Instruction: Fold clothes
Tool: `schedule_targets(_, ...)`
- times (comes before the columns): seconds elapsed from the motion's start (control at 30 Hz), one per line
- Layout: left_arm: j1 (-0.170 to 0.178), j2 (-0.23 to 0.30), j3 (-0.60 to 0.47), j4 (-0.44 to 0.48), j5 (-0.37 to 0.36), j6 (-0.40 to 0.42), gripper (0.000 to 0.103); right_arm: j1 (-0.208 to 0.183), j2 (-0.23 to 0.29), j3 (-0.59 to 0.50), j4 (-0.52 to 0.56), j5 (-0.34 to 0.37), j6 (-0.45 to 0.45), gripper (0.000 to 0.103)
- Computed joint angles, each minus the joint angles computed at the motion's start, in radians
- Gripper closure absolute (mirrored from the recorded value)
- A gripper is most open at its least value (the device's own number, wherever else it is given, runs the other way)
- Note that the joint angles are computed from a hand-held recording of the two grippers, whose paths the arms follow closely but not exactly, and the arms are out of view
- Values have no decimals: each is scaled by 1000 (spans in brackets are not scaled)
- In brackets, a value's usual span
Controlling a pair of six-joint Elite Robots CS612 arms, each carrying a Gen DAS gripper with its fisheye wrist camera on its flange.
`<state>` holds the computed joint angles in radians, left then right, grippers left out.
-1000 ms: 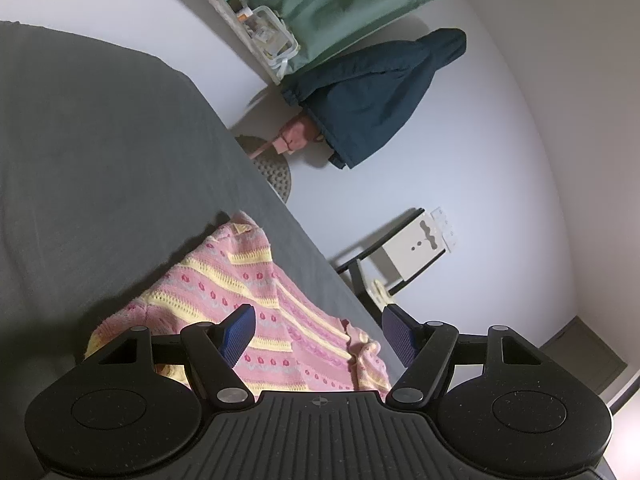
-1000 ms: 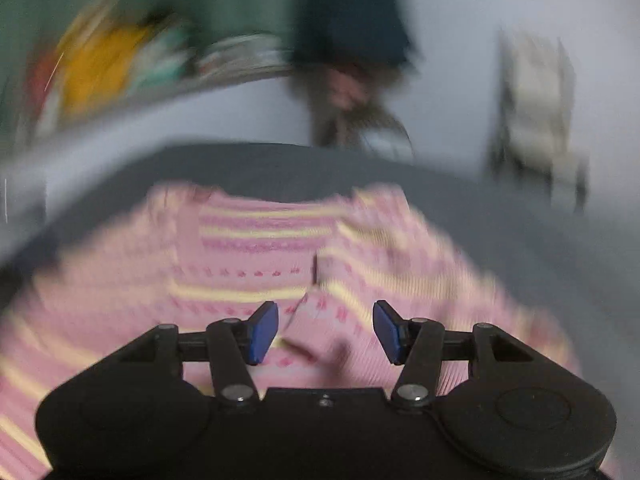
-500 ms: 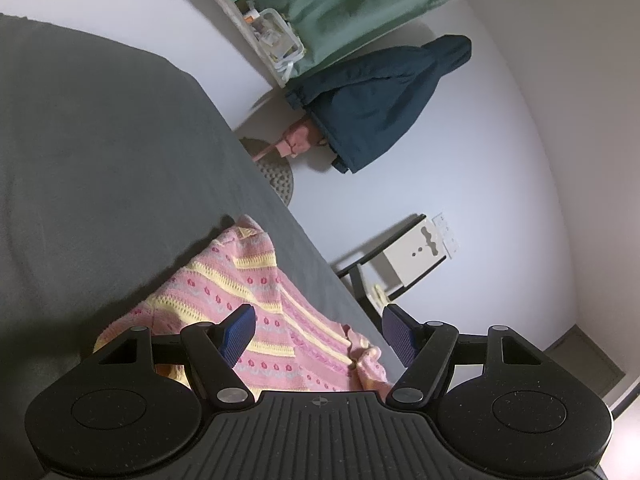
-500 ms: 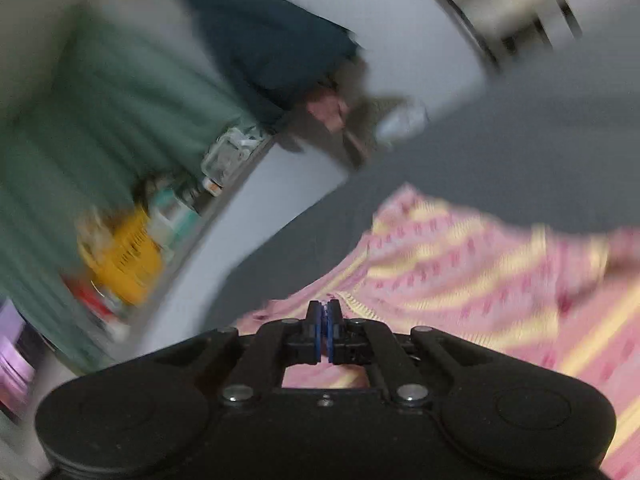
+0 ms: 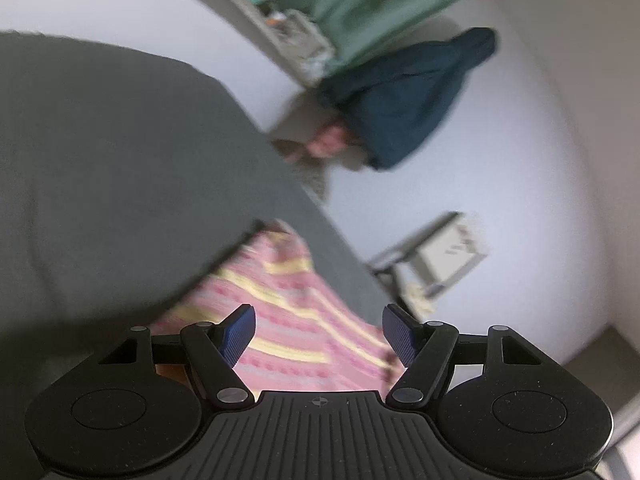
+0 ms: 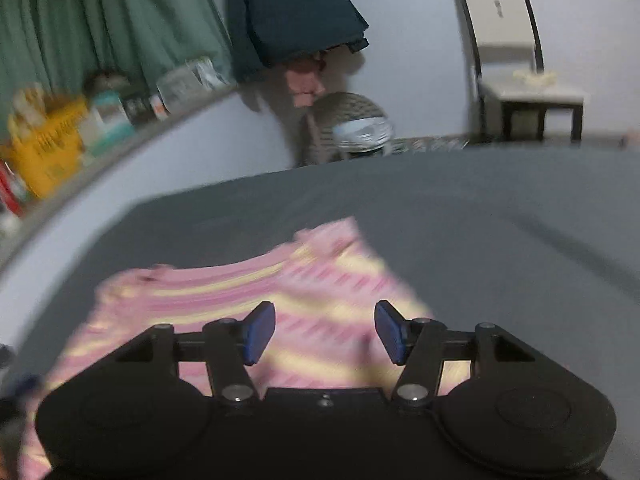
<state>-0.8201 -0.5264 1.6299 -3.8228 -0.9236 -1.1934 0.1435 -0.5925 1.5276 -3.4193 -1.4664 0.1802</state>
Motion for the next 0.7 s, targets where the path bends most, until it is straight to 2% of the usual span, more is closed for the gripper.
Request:
schedule_targets(0.03, -2, -8, 0, 49, 25, -13, 16, 2, 4, -26, 32, -21, -48, 49)
schedule_targets(0.1, -7, -25, 2, 139, 71, -17, 1, 1, 12, -67, 93, -13, -119, 49)
schedule_targets(0.2, -12, -49, 7, 229, 114, 36, 1, -5, 35, -137, 166, 29, -186, 49)
schedule_targets(0.27, -5, -61, 4, 254, 99, 86, 1, -10, 50, -177, 208, 70, -207, 49)
schedule_targets(0.33, 14, -73, -14, 306, 64, 173, 1, -20, 62, -212, 268, 131, -234, 49)
schedule_targets(0.43, 55, -80, -77, 435, 7, 311, 1, -26, 73, -247, 341, 152, -265, 50)
schedule_targets(0.57, 103, -70, -186, 677, -58, 385, 1, -32, 92, -299, 440, 155, -302, 52)
schedule_targets(0.7, 144, -28, -279, 735, -151, 421, 1, -39, 111, -345, 519, 205, -321, 52)
